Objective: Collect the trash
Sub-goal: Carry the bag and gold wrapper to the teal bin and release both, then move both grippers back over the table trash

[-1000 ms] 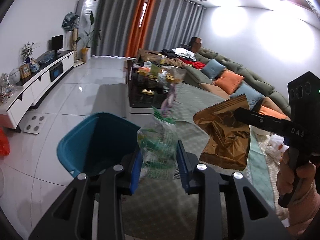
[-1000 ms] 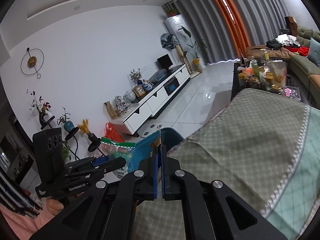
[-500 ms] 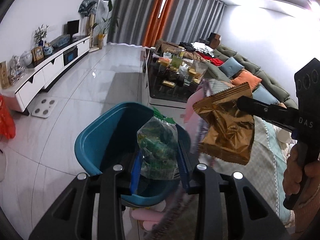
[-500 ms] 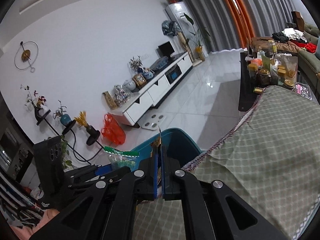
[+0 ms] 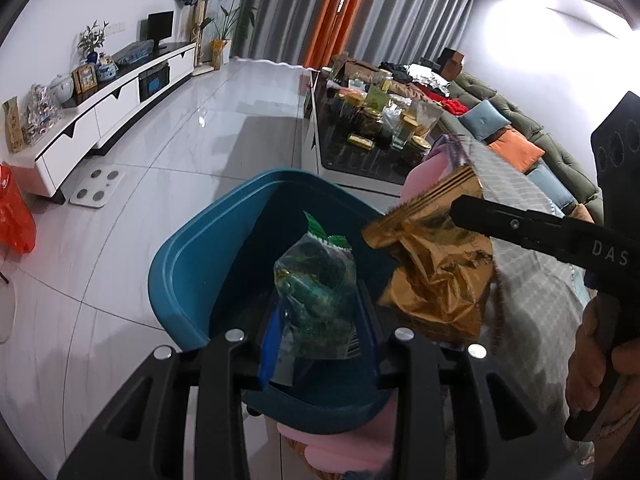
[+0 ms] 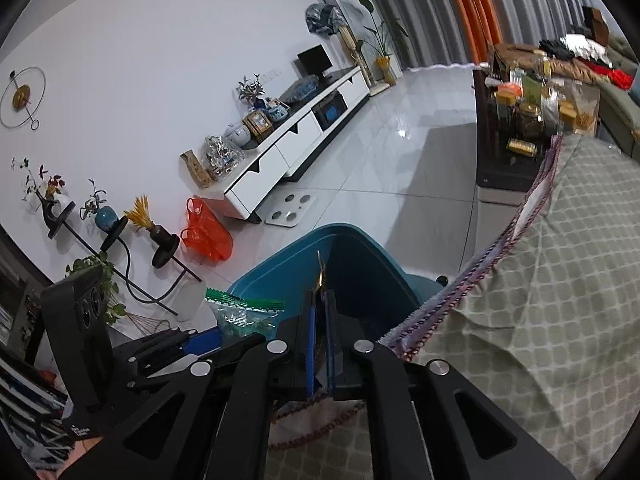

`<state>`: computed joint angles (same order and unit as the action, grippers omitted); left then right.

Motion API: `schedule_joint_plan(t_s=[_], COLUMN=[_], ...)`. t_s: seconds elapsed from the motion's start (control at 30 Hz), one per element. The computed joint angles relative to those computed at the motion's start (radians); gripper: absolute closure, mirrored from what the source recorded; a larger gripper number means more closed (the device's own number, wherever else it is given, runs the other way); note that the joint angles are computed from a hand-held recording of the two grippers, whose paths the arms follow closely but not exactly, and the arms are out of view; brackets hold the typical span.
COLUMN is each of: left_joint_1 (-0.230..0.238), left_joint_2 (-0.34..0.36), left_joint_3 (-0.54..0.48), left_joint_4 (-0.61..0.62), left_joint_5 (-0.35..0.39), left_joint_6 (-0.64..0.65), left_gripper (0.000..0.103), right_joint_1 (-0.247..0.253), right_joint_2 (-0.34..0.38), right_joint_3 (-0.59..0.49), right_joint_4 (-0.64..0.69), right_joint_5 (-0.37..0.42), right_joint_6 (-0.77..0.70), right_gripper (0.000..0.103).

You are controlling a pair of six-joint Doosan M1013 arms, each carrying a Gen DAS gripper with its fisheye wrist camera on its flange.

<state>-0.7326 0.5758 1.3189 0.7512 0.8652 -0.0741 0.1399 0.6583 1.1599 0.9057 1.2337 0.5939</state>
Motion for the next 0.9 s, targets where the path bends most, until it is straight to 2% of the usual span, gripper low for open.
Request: schedule_joint_plan(t_s=[0.13, 0.2, 0.27, 0.33, 0.37, 0.53, 0.6, 0.7, 0.83, 0.9], left_joint_1=[0.008, 0.008, 0.007, 0.003, 0.000, -0.026, -0.044, -0.082, -0.124, -0.140], left_joint_2=[0.006, 0.009, 0.010, 0.011, 0.012, 0.005, 0.000, 0.002, 0.020, 0.033], left_joint_3=[-0.003, -0.006, -0.009, -0.015, -0.016, -0.024, -0.024, -0.038, -0.078, -0.103], left_joint_4=[-0.013, -0.013, -0.011, -0.003, 0.007, 0.091, 0.152, 0.267, 0.368, 0.398], left_joint_5=[0.007, 0.014, 0.022, 0.030, 0.041, 0.083, 0.086, 0.102, 0.077, 0.031], left_joint_6=[0.008, 0.009, 0.001, -0.004, -0.010, -0.061, -0.089, -0.115, -0.085, -0.062], left_gripper=[0.059, 0.050, 0.050, 0.040, 0.030, 0.030, 0.024, 0.017, 0.011, 0.011], right_joint_1=[0.005, 0.006, -0.001, -0.009, -0.015, -0.054, -0.078, -0.117, -0.168, -0.192], right_joint_2=[0.006, 0.005, 0.000, -0.005, -0.010, -0.039, -0.064, -0.092, -0.134, -0.152], right_joint_3=[-0.006, -0.006, 0.000, 0.004, 0.007, 0.035, 0.065, 0.100, 0.156, 0.180], right_joint_4=[-0.005, -0.010, 0.002, 0.016, 0.025, 0.097, 0.132, 0.180, 0.229, 0.246], right_joint_5=[0.004, 0.000, 0.004, 0.004, 0.005, 0.029, 0.014, 0.005, -0.034, -0.053], right_joint_6=[0.027, 0.032, 0.028, 0.014, 0.008, -0.069, -0.121, -0.177, -0.251, -0.283], right_gripper=[0.095, 0.085, 0.084, 0.080, 0.074, 0.070, 0.058, 0.056, 0.052, 0.051])
